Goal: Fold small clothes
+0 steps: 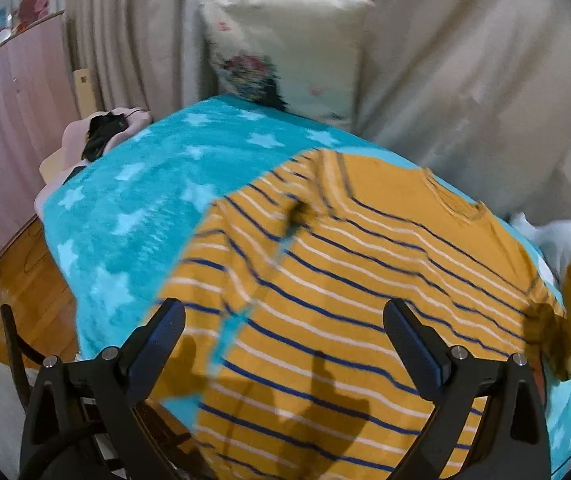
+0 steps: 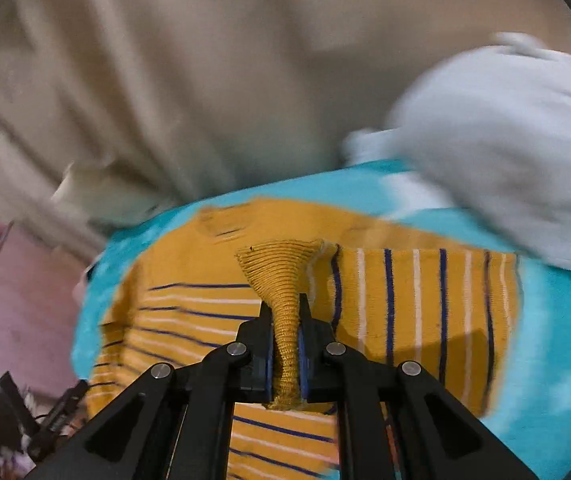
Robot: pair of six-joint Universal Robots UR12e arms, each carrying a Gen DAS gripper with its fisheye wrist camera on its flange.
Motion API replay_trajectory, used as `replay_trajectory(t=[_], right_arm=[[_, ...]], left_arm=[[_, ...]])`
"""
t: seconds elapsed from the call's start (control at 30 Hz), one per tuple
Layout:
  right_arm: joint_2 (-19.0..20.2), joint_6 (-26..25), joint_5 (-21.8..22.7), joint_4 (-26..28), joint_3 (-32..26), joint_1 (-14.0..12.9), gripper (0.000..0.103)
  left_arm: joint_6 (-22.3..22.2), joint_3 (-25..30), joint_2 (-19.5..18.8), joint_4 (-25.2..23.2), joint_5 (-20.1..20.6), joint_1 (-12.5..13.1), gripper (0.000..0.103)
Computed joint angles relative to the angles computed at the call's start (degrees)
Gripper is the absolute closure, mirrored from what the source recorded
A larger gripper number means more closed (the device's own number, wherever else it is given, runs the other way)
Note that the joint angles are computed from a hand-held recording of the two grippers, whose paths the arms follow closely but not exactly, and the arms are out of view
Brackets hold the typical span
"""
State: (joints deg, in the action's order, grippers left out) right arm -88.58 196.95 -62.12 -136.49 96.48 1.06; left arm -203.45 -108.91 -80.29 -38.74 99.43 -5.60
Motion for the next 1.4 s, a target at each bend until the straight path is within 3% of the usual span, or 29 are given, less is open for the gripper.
replay_trajectory(t=[0.2, 0.4, 0.53, 0.6, 0.67, 0.73, 0.83, 0.93, 0.97, 1.03, 1.1, 1.17, 1.23, 1.27, 1.4], right_arm=[[9.7, -0.5, 1.5, 2.7, -10.4, 8.8, 0.094], [18.7, -3.6, -5.3, 10.1, -20.9, 15.6, 0.093], [23.1, -5.6, -10.4, 15.8, -26.3, 18.2, 0.083], [23.5, -6.0, -13.1, 16.5, -27.5, 19.4, 0.069], [22.4, -8.6, -15.3, 13.6, -26.9, 20.8, 0.066], [21.4, -11.6, -14.5, 11.8, -26.5, 21.9, 0.063], [19.7, -18.4, -4.3, 12.8, -25.2, 23.5, 0.060], [19.8, -26.5, 3.2, 19.7, -25.7, 25.6, 0.052], [20.2, -28.7, 3.7, 22.0, -26.2, 26.5, 0.052], [21.0, -30.6, 0.1, 22.9, -26.6, 28.2, 0.052], [21.8, -29.6, -2.4, 22.7, -26.9, 29.2, 0.052], [22.7, -29.3, -1.7, 24.6, -27.6, 29.3, 0.052], [23.5, -29.8, -0.9, 26.8, -28.5, 29.6, 0.072], [23.6, -29.7, -0.5, 27.1, -28.7, 29.6, 0.095], [22.2, -29.7, 2.2, 23.1, -28.6, 29.5, 0.102]], left_arm=[[0.5, -1.2, 1.3, -0.3, -2.3, 7.1, 0.004], [0.5, -2.3, 1.8, -3.1, -4.0, 13.4, 0.004], [-0.4, -2.6, 2.1, -5.3, -4.8, 16.2, 0.004], [-0.9, -2.6, 2.1, -5.8, -4.7, 17.5, 0.004], [-1.4, -2.6, 2.0, -5.9, -4.1, 18.3, 0.004], [-1.8, -2.6, 2.0, -5.7, -3.6, 19.5, 0.004], [-2.7, -2.7, 2.2, -5.9, -2.8, 20.4, 0.004], [-3.6, -3.0, 2.5, -6.7, -3.1, 21.5, 0.004], [-3.9, -3.1, 2.5, -7.1, -3.3, 21.7, 0.004], [-4.0, -3.4, 2.8, -7.5, -3.7, 21.9, 0.004], [-3.8, -3.6, 2.9, -7.7, -3.8, 21.9, 0.004], [-3.6, -3.9, 3.2, -7.8, -4.1, 22.0, 0.004], [-3.5, -4.0, 3.4, -7.7, -4.5, 22.2, 0.004], [-3.6, -4.0, 3.3, -7.6, -4.3, 22.1, 0.004], [-4.1, -4.1, 3.5, -6.7, -4.6, 22.8, 0.004]])
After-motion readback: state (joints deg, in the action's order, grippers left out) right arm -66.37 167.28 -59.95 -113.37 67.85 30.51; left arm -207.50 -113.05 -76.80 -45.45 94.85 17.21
